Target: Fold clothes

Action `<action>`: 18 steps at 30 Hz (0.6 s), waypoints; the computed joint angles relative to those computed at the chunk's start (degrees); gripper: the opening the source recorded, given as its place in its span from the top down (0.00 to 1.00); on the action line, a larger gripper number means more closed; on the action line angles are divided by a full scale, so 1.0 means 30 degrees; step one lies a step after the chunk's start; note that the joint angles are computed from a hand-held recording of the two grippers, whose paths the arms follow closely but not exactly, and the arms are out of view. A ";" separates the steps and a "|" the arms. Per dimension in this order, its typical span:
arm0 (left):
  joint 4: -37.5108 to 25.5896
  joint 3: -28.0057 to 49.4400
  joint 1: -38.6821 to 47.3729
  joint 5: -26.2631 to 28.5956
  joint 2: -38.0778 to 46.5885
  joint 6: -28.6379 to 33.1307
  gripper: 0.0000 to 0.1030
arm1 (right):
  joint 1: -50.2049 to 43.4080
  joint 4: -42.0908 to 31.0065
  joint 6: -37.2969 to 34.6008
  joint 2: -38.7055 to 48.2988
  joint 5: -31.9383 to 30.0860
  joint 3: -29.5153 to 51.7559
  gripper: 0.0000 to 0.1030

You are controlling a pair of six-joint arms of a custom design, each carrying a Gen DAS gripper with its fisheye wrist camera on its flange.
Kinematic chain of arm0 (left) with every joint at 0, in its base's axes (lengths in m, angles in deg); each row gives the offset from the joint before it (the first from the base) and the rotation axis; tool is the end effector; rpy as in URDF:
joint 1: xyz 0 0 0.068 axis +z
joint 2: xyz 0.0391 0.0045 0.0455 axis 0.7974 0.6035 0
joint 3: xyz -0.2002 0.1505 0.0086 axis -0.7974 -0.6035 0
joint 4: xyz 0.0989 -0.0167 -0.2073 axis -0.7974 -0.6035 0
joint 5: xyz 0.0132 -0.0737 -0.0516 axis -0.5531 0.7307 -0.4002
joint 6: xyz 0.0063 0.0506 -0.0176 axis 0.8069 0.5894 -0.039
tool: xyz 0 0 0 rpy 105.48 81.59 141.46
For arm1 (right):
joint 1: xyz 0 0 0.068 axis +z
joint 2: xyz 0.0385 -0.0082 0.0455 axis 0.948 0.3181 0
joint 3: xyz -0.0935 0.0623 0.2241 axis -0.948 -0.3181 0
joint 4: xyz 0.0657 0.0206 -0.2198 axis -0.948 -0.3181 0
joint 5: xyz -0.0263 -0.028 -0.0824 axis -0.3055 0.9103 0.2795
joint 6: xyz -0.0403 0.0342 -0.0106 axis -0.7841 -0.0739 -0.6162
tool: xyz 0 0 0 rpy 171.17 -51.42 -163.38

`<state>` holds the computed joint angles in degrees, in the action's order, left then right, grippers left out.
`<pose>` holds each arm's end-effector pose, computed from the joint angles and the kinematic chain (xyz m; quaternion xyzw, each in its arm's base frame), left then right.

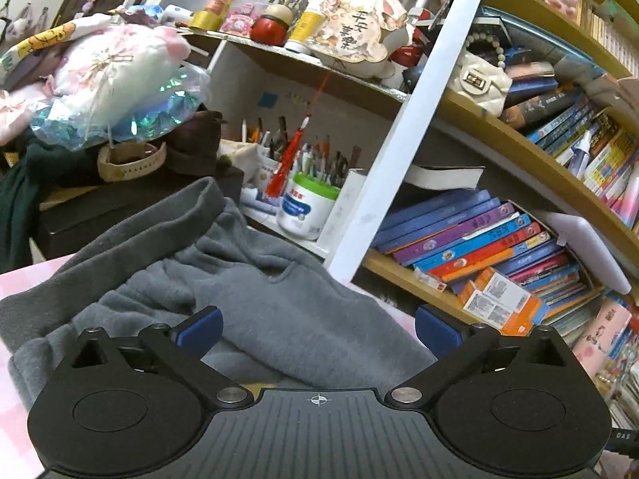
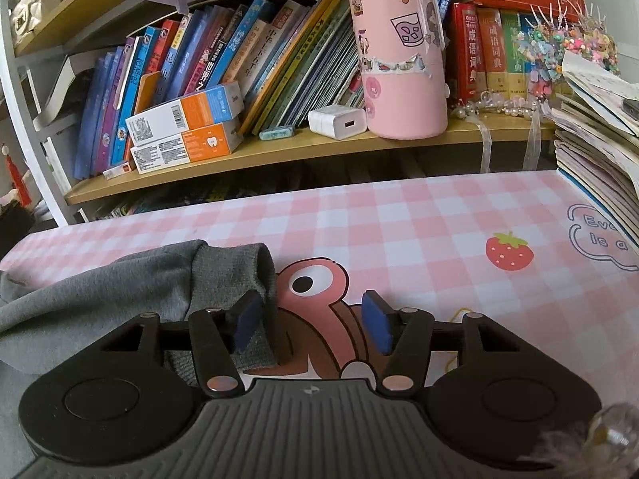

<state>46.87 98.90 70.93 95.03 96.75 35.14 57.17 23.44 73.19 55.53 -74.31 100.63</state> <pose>0.2314 0.0705 0.1145 -0.2468 0.7663 -0.0787 0.5879 0.3869 -0.0834 0.0943 -0.0059 0.8825 0.1215 0.4544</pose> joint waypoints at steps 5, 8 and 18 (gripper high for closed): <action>0.0503 -0.0653 0.0159 -0.0226 0.0051 -0.0368 0.00 | -0.0071 -0.0563 -0.0377 -0.0140 -0.0723 0.0068 0.48; 0.0852 -0.0838 0.0035 -0.0640 0.0146 -0.0323 0.00 | -0.0135 -0.1290 -0.0687 -0.0320 -0.1411 0.0182 0.52; 0.2933 -0.1478 0.1868 0.0011 0.1301 -0.2749 0.00 | 0.0351 -0.0996 -0.1130 -0.2197 -0.2398 -0.1936 0.41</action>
